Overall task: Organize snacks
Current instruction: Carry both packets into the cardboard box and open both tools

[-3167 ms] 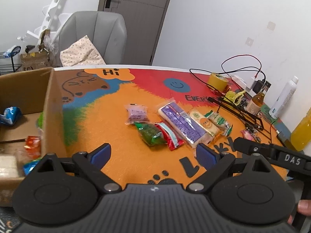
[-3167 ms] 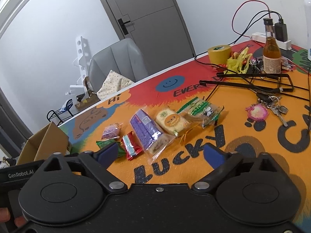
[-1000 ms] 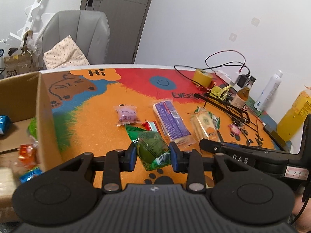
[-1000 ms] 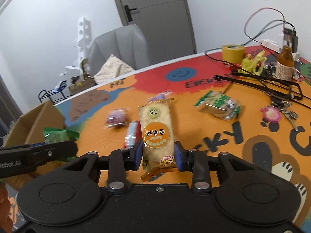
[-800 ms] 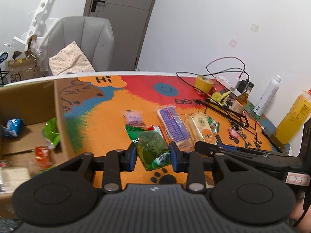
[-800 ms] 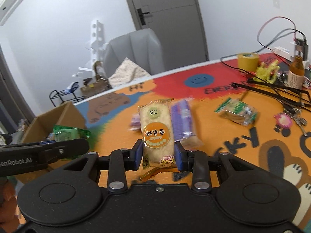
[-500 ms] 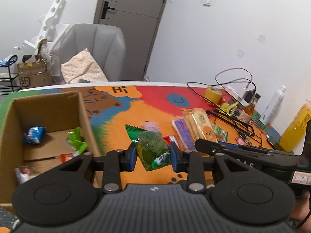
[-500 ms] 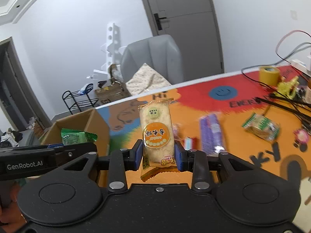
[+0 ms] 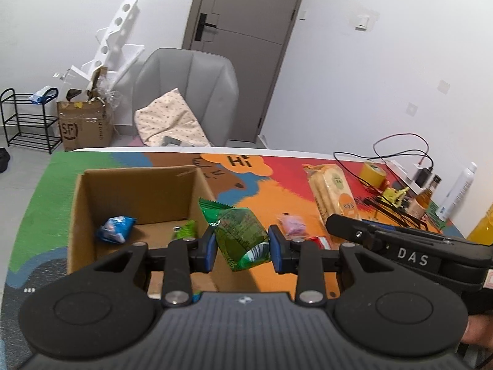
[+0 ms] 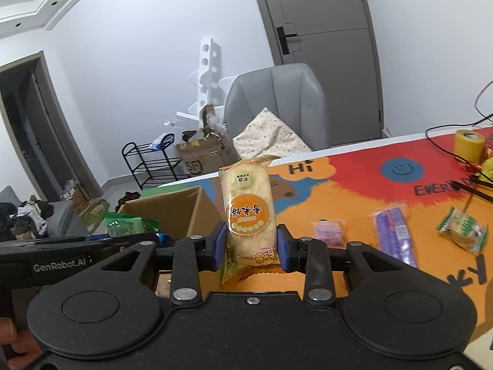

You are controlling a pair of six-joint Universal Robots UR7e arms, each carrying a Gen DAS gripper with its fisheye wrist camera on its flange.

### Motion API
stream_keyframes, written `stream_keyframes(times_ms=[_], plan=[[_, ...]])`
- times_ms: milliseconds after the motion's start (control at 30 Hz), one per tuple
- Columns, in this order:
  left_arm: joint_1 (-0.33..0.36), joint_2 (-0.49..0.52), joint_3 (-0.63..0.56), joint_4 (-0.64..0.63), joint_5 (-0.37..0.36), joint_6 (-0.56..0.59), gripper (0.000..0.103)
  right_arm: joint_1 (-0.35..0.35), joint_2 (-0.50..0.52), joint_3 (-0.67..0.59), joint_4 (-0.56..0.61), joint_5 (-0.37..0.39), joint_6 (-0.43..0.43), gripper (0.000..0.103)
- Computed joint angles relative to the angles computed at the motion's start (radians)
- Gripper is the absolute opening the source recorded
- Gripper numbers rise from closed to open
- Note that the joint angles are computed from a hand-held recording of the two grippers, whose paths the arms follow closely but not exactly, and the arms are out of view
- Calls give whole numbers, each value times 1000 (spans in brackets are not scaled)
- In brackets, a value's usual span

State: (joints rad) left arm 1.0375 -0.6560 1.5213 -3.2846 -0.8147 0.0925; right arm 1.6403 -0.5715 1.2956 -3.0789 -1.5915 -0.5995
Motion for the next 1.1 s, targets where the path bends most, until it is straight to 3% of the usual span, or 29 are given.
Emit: stream_keyframes(times_ms=[567, 1000, 1100], plan=[[68, -55, 7, 31, 45, -51, 34, 54, 99, -125, 108, -5, -28, 32], [80, -100, 45, 0, 82, -78, 55, 83, 169, -218, 201, 3, -11, 32], [79, -106, 52, -11, 90, -75, 62, 81, 173, -230, 240, 41, -6, 48]])
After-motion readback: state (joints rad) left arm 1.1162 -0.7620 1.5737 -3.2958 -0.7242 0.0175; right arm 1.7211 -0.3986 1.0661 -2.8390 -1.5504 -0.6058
